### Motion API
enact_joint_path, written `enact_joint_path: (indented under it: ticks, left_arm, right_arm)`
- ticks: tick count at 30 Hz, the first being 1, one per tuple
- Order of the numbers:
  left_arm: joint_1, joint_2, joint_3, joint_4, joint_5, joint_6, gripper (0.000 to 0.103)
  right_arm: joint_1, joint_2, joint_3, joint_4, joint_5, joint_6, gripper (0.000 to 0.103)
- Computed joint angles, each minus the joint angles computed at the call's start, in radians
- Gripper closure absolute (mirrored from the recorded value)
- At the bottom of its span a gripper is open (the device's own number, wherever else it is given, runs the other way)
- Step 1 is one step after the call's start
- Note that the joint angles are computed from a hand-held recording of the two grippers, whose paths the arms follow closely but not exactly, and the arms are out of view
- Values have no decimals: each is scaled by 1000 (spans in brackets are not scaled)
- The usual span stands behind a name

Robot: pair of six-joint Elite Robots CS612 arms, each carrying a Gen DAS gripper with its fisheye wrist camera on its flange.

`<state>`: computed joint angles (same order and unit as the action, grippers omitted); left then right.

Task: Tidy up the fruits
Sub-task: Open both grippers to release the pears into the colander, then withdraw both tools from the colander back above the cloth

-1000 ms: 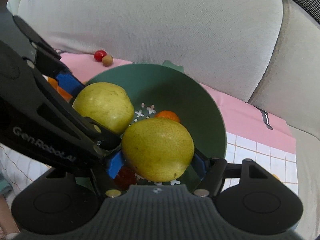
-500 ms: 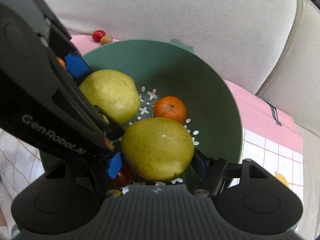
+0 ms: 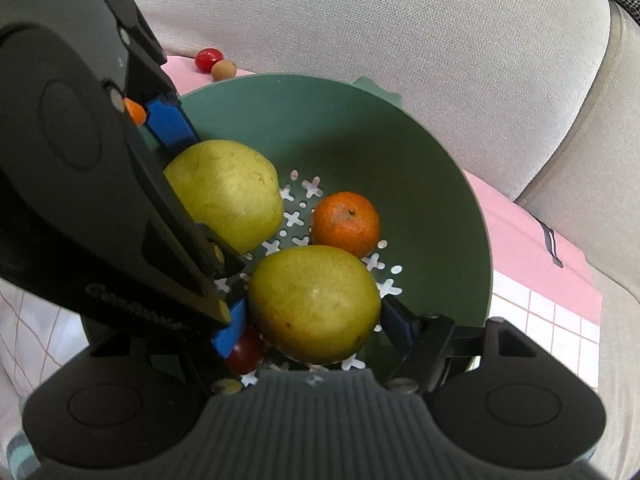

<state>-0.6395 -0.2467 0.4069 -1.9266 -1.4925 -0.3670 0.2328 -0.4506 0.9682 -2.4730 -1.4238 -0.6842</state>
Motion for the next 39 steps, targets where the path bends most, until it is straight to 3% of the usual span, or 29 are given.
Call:
enact_joint_path:
  ticks: [11, 13, 16, 27, 33, 39]
  left_arm:
    - [2, -13, 9, 23, -47, -28, 27]
    - [0, -23, 27, 9, -40, -29, 23]
    - [0, -54, 84, -77, -16, -51, 16]
    - [-9, -156, 257, -236, 31, -113, 15]
    - [-20, -242, 399, -360, 100, -136, 15]
    - [-35, -330, 546, -473, 158, -150, 15]
  right_arm:
    - [-2, -11, 3, -6, -16, -2, 27]
    - [0, -16, 12, -21, -24, -7, 25]
    - [-5, -21, 21, -38, -12, 3, 15]
    - [-7, -65, 79, -90, 9, 26, 14]
    - [3, -95, 121, -124, -13, 71, 14]
    - [8, -131, 176, -169, 10, 145, 14]
